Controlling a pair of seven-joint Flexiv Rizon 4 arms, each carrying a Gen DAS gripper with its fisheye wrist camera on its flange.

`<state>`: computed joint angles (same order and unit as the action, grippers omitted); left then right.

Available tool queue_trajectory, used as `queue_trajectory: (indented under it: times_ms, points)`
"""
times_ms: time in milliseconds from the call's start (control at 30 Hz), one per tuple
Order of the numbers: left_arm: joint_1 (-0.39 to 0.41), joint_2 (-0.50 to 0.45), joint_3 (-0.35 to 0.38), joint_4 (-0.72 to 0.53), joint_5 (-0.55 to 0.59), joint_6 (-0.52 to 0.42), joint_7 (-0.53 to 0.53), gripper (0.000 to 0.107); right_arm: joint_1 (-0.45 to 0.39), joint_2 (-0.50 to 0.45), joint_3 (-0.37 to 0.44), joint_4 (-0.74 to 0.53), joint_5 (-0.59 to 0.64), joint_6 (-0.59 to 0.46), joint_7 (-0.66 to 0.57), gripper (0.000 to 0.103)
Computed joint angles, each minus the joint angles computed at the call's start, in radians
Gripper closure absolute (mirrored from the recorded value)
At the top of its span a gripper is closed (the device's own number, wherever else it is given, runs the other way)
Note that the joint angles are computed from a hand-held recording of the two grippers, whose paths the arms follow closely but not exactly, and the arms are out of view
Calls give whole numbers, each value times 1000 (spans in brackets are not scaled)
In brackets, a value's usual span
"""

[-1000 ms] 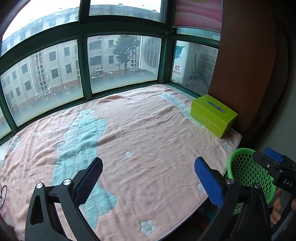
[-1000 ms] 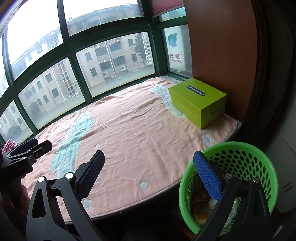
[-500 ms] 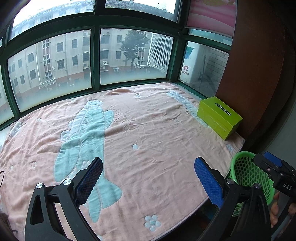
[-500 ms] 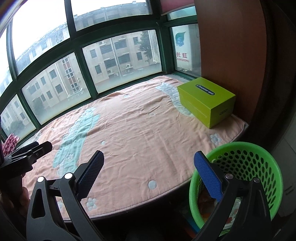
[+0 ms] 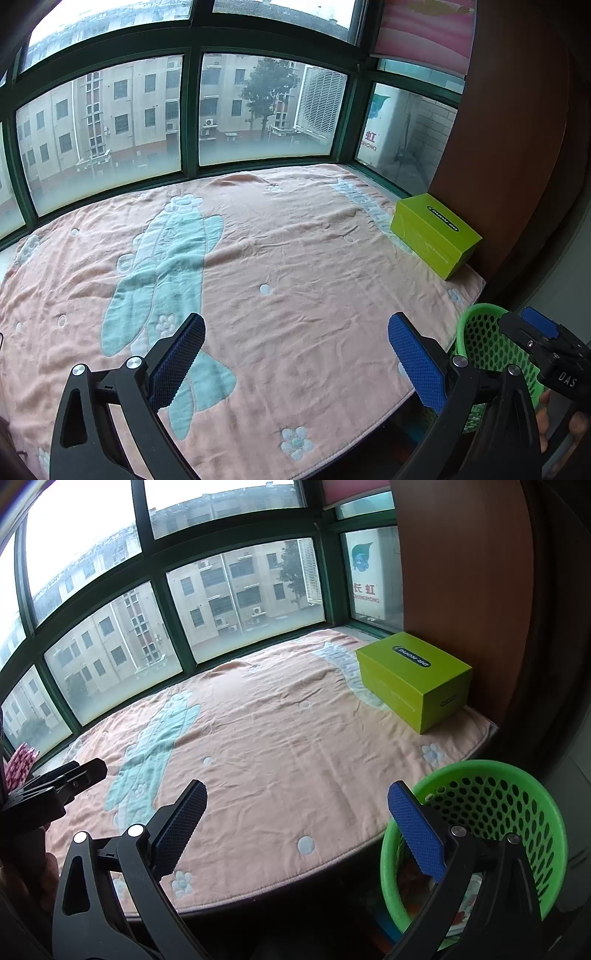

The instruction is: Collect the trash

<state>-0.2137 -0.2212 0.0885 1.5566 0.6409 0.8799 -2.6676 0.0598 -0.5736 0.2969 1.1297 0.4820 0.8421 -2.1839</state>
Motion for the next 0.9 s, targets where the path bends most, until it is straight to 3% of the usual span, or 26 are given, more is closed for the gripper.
queue_trajectory:
  times_ms: [900]
  points:
    - [-9, 3, -2, -9, 42, -32, -21, 11, 0, -1, 0, -1, -1, 10, 2, 5]
